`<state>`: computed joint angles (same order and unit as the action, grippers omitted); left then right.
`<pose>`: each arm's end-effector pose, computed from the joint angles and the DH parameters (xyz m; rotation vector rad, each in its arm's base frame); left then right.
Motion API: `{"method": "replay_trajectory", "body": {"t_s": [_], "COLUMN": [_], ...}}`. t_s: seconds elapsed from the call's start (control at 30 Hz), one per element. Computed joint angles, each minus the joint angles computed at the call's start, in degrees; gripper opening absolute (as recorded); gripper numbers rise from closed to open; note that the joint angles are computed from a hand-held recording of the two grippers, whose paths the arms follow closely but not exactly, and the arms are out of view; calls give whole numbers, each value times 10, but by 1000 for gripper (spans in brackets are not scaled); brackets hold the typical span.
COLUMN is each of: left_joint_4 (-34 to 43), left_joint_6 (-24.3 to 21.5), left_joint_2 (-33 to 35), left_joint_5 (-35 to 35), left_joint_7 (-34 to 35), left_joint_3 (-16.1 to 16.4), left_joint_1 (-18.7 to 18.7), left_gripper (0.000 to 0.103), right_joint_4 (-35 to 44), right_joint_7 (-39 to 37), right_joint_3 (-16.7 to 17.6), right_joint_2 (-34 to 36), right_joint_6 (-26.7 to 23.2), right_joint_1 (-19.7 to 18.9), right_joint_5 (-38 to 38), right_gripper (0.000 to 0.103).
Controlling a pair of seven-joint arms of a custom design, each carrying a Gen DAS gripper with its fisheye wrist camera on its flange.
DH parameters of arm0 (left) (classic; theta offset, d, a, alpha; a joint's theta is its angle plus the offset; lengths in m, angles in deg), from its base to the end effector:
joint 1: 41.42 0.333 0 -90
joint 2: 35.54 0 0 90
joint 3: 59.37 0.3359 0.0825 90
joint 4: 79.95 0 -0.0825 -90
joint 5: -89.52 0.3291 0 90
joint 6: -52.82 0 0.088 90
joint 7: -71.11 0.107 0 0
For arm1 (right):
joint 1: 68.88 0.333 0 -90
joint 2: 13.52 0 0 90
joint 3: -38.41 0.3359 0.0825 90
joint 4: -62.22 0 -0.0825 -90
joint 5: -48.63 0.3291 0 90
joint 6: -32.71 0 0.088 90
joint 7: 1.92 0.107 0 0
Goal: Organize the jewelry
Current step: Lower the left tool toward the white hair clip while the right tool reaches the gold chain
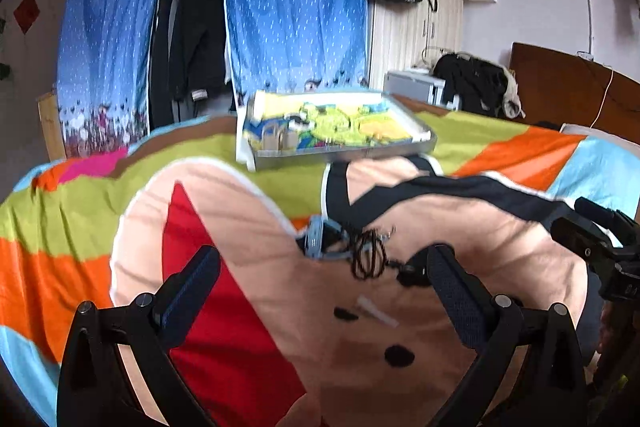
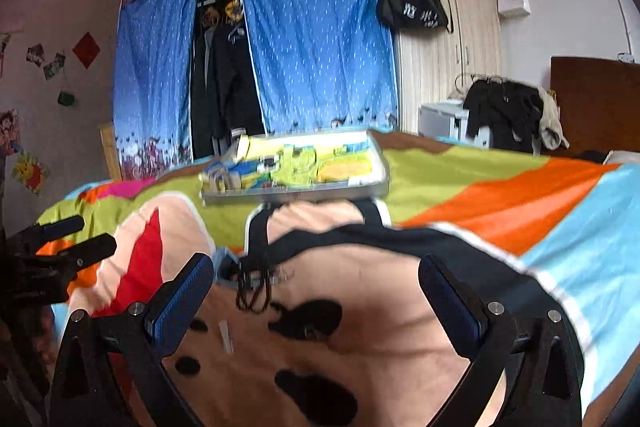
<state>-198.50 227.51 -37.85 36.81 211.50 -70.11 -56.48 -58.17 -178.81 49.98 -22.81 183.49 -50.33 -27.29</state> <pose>0.4982 -0.1743 0.5921 -1.2506 2.0132 -1.2244 0.4120 0.2747 0.5903 -1.4461 1.5788 -0.9741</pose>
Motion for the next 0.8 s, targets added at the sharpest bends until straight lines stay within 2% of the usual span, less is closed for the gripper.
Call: {"method": "replay_trajectory", "body": {"t_s": [0.1,0.4,0.63,0.8], "left_joint_4": [-17,-44,-30,-5], "left_joint_6": [-6,-35,-74,-100], "left_joint_2": [0,7,26,48], "left_joint_5": [32,82,152,203], "left_joint_7": [-32,-72,-113,-169], "left_joint_3": [-1,-3,-9,-16], "left_joint_1": [5,11,24,32], "left_gripper": [101,101,101,101], "right_joint_4": [-18,-59,-75,-79], "right_joint_7": [-10,-47,-75,-102], "right_joint_3": [-1,-1,-5,-13], "right_joint_2": [-1,3,10,14], "right_joint_6": [5,20,33,53], "right_joint_1": [3,6,1,-7], "right_joint_5": [24,107,154,175], "right_gripper": [103,103,103,103]}}
